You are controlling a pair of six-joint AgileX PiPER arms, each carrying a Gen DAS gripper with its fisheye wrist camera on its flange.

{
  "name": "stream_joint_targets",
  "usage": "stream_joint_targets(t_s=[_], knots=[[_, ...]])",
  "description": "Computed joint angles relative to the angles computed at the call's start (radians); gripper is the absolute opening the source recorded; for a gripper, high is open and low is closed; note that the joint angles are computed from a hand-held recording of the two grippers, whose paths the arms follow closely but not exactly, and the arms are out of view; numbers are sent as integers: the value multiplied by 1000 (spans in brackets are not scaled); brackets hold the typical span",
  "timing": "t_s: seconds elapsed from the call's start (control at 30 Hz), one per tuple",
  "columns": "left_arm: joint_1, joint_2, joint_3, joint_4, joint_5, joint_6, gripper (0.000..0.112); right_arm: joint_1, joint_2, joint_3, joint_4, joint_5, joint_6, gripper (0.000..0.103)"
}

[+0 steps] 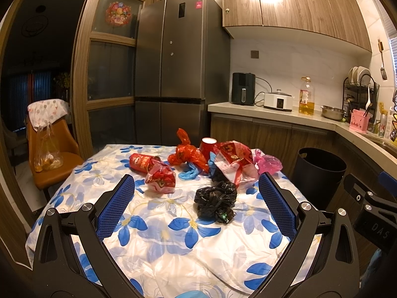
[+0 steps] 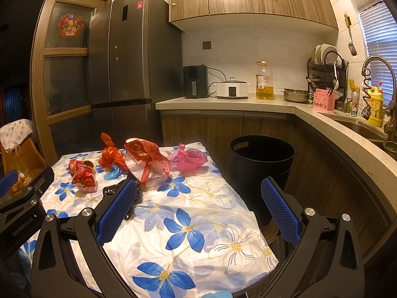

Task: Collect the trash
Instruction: 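Grasp the black plastic bag with the left tool while the right tool grasps the red-and-white snack bag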

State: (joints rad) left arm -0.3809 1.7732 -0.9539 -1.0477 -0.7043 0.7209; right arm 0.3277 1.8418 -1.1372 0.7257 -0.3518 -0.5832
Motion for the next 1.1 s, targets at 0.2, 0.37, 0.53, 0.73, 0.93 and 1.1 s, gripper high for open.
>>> stream_joint_targets(t_s=[0.2,0.37,0.53,0.73,0.93,1.1], knots=[[28,54,-9,74,0,-92,98,-17,33,-16,-99,10,99,98],[73,132,-30,180,-7,-212,98,-38,91,-53,-247,17,242,98],[107,233,-101,269,2,-288,98,-56,161,-106,-366,15,348,98],[140,387,-304,258,80,-238,95,-82,268,-229,-515,61,485,97],[180,538,-569,78,256,-18,70,-107,369,-376,-667,116,627,92],[219,628,-744,-236,416,303,47,-122,452,-510,-919,178,877,88]])
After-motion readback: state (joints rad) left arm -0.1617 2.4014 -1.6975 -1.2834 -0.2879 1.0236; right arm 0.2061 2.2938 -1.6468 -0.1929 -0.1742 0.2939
